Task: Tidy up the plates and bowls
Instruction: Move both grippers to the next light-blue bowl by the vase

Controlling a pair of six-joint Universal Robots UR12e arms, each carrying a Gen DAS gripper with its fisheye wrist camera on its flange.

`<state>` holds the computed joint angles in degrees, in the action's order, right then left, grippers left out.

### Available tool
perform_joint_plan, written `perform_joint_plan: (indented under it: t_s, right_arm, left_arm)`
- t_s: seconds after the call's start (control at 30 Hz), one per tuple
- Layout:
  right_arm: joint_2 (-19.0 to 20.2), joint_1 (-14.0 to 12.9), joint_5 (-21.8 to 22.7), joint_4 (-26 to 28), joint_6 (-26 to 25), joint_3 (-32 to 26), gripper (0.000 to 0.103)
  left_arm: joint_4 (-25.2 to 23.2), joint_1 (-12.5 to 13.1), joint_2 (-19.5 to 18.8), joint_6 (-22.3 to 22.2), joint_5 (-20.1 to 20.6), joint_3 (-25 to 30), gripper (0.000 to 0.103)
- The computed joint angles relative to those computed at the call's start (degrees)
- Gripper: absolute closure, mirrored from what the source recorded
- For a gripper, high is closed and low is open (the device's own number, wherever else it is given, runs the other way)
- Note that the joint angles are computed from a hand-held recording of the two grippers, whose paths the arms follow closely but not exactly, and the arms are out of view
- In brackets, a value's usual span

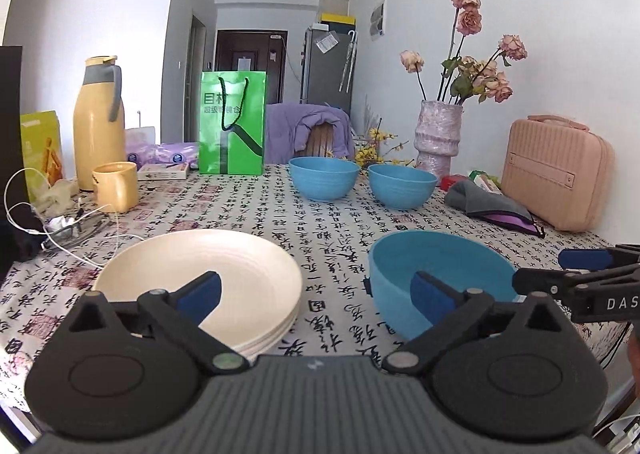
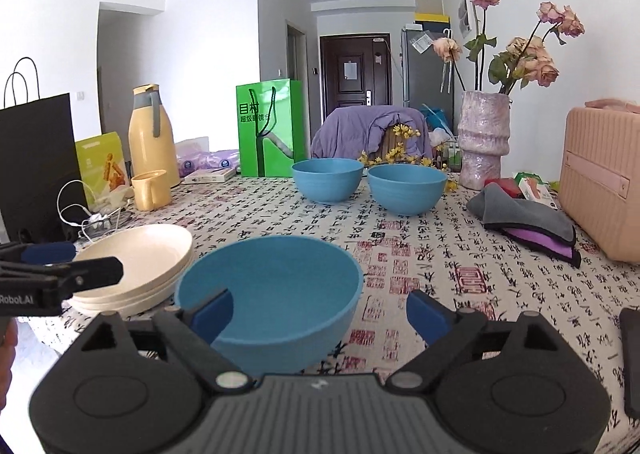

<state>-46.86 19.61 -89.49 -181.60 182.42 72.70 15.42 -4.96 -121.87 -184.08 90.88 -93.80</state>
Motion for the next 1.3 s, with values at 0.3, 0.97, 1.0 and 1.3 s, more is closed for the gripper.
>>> perform_joint_plan:
  t_s: [0.3,0.97,1.0,1.3]
  right_arm:
    - [-1.36,0.74,-2.44,-1.39,0.92,2.63,0.009]
    - [4.54,-3.23,-1.90,4.49,4.86,-11.02,0.010]
    - [5.24,-3.43,-2.03,5.36,4.88,-12.53,0.010]
    - [15.86,-5.73,-1.16,18.07,7.56,-34.20,0.026]
  left_arm:
    - [2.38,0.27,0.52,1.10,-1.21,-1.39,0.000]
    - [-14.40,0.85,-7.15,2.33,-7.23,18.55,0.002]
    - [-16.02,0.99,-7.93,1.72,-8.39,20.36,0.003]
    - [-34.60,0.19,-20.44,2.09,-12.03,45.57,0.031]
